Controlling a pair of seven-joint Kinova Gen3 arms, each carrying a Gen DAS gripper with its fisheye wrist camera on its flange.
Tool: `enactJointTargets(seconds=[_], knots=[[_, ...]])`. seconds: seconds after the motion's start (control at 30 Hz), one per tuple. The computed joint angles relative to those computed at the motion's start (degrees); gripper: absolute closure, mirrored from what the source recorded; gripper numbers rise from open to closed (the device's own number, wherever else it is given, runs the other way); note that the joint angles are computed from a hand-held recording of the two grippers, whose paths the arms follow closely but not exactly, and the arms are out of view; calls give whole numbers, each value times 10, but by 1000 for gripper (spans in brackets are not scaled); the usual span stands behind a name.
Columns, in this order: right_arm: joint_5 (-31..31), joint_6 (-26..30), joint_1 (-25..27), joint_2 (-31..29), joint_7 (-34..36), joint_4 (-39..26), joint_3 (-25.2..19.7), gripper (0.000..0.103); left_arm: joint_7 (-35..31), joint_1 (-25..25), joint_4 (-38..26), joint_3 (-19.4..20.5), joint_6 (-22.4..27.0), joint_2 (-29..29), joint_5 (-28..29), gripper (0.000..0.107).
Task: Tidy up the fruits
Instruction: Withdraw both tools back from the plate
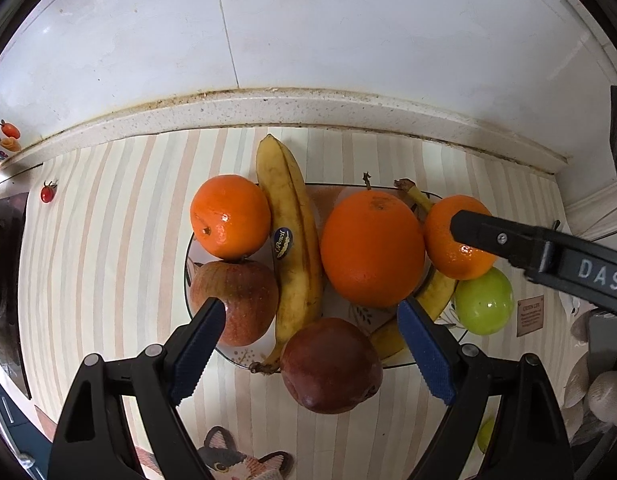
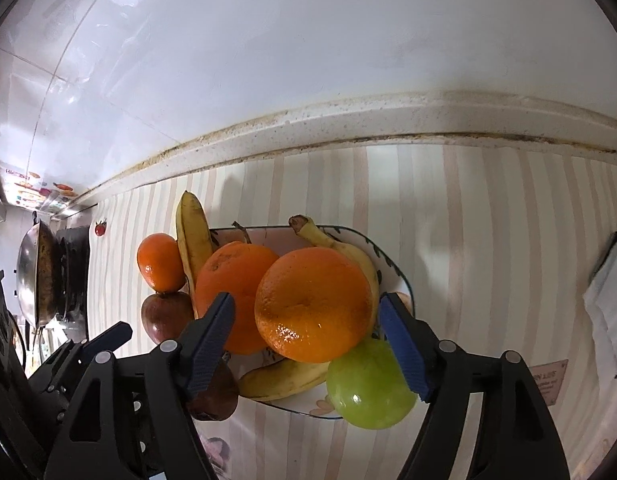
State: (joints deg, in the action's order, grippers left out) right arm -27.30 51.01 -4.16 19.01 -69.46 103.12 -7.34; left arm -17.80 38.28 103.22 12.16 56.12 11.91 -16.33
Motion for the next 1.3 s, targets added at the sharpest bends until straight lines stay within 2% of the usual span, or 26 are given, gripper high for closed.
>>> enactJointTargets(seconds=[0.07, 0.1, 0.3, 0.47, 0.67, 0.93, 1.17, 1.3], knots=[[13, -13, -7, -26, -13, 12, 5, 11, 4, 4, 0, 2, 5, -6, -2, 20], [21, -17, -8, -36, -18, 16, 5, 8, 6, 6, 0, 4, 8, -10, -3, 20], [116, -68, -54, -146, -100, 84, 23, 7, 30, 20, 4, 20, 37, -40, -16, 20], [137, -70, -65, -232, -132, 139, 25, 7, 60, 34, 8, 44, 70, -72, -33, 20], [168, -49, -79, -341, -182, 182, 14, 7, 97, 51, 3, 86, 119, -111, -54, 20], [201, 8, -83, -480, -265, 190, -26, 6, 168, 84, -23, 157, 204, -148, -97, 20], [202, 67, -83, -558, -309, 174, -48, 6, 208, 105, -34, 197, 247, -168, -111, 20], [191, 90, -88, -588, -319, 172, -43, 4, 232, 116, -42, 221, 270, -171, -122, 20]])
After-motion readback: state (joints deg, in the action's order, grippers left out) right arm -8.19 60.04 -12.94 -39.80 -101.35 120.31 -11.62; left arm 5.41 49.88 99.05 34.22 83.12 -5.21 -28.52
